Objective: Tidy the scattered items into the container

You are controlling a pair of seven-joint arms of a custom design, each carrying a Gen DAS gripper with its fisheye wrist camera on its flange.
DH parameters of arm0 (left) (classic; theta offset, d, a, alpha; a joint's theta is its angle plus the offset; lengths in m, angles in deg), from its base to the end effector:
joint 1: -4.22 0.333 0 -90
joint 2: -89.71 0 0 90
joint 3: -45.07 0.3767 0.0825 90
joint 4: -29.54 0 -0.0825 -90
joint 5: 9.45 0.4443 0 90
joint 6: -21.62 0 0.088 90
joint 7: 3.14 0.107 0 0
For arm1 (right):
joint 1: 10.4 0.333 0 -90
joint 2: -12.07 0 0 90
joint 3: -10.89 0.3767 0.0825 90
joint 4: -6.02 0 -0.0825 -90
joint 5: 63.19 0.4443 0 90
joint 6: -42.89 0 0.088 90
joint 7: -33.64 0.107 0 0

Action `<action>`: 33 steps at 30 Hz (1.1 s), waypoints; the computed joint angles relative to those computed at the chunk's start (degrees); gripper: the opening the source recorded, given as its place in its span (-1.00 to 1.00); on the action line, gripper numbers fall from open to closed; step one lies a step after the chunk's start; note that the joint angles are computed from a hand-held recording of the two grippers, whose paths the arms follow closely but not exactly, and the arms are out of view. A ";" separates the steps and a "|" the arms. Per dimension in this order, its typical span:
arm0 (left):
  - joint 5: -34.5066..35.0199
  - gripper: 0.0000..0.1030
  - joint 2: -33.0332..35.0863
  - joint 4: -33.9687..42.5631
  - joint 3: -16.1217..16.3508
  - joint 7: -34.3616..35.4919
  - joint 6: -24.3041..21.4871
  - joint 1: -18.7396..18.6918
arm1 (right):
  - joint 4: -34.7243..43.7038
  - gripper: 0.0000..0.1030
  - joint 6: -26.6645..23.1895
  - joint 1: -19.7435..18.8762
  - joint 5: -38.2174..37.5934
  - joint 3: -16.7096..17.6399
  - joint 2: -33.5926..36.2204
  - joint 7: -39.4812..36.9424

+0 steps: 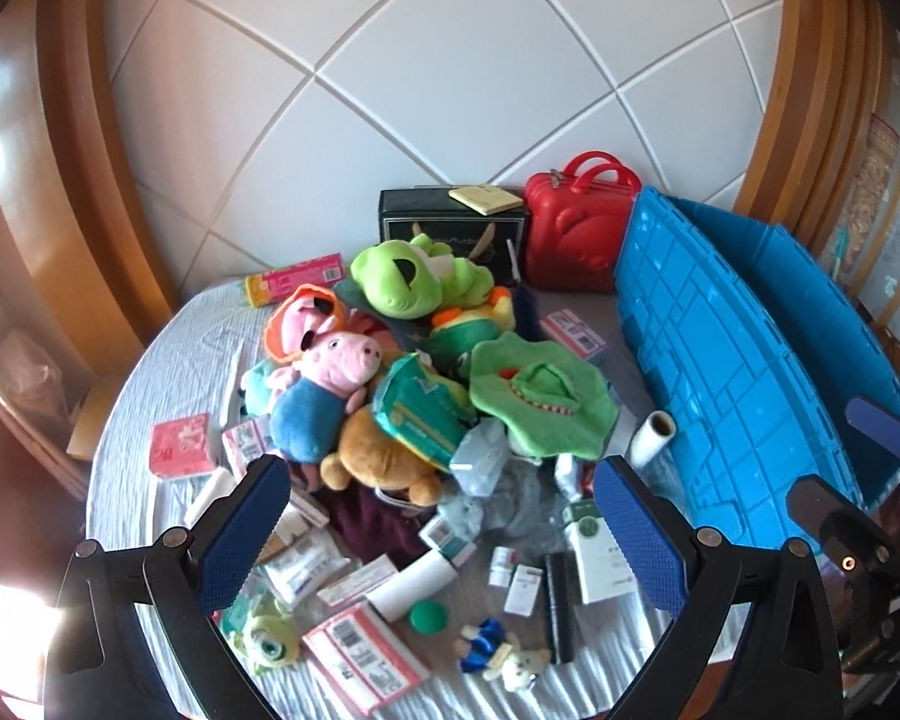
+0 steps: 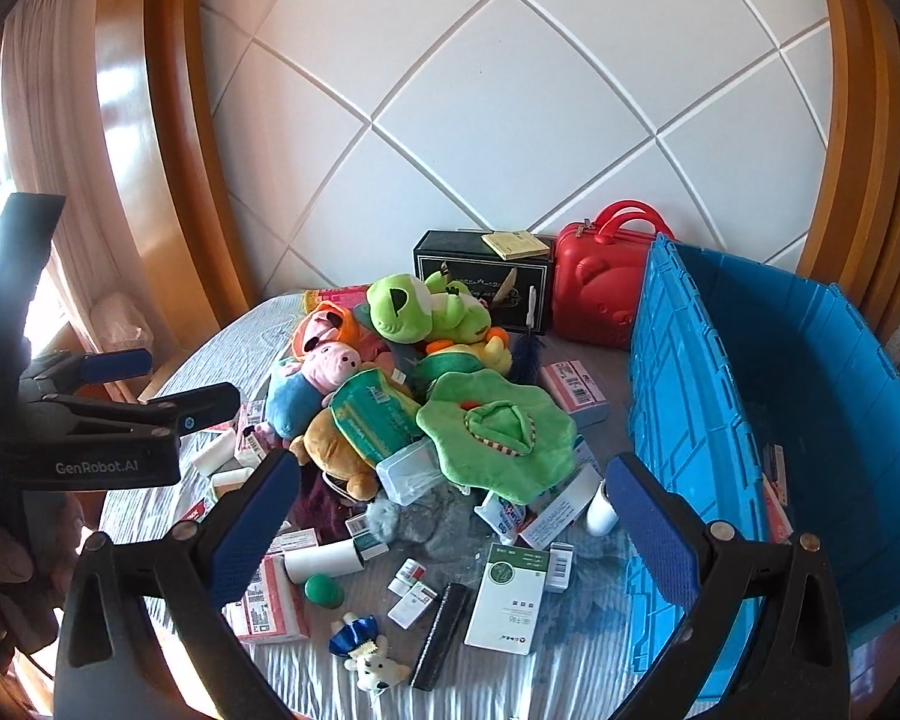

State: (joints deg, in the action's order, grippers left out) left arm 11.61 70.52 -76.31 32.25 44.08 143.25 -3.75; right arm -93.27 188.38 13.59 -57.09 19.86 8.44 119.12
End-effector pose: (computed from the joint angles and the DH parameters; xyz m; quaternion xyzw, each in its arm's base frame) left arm 0.4916 -0.1979 0.7858 -0.7445 0.5630 -0.2323 0.2733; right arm 0.5419 0.3546 0.7501 -0.8014 0.4234 -0.1797 0.3824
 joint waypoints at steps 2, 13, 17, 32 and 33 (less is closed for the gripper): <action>0.04 0.98 -1.98 -2.32 0.44 -0.76 0.35 0.33 | -0.54 1.00 0.08 0.35 -0.43 0.44 -0.28 0.84; -2.81 0.98 -8.90 -10.31 2.42 1.12 0.77 0.95 | -4.10 1.00 1.17 1.26 -3.93 1.91 -2.25 7.48; -3.35 0.98 -10.46 -12.38 2.67 0.88 0.43 1.60 | -5.15 1.00 1.06 1.51 -4.83 2.31 -2.80 9.02; -1.47 0.99 -12.64 -14.76 2.28 0.36 0.05 3.33 | -5.76 1.00 0.74 2.94 -5.60 3.13 -2.74 9.99; -1.19 0.99 -12.72 -14.83 2.24 0.40 0.36 3.34 | -5.75 1.00 0.77 2.94 -5.70 3.12 -2.71 10.15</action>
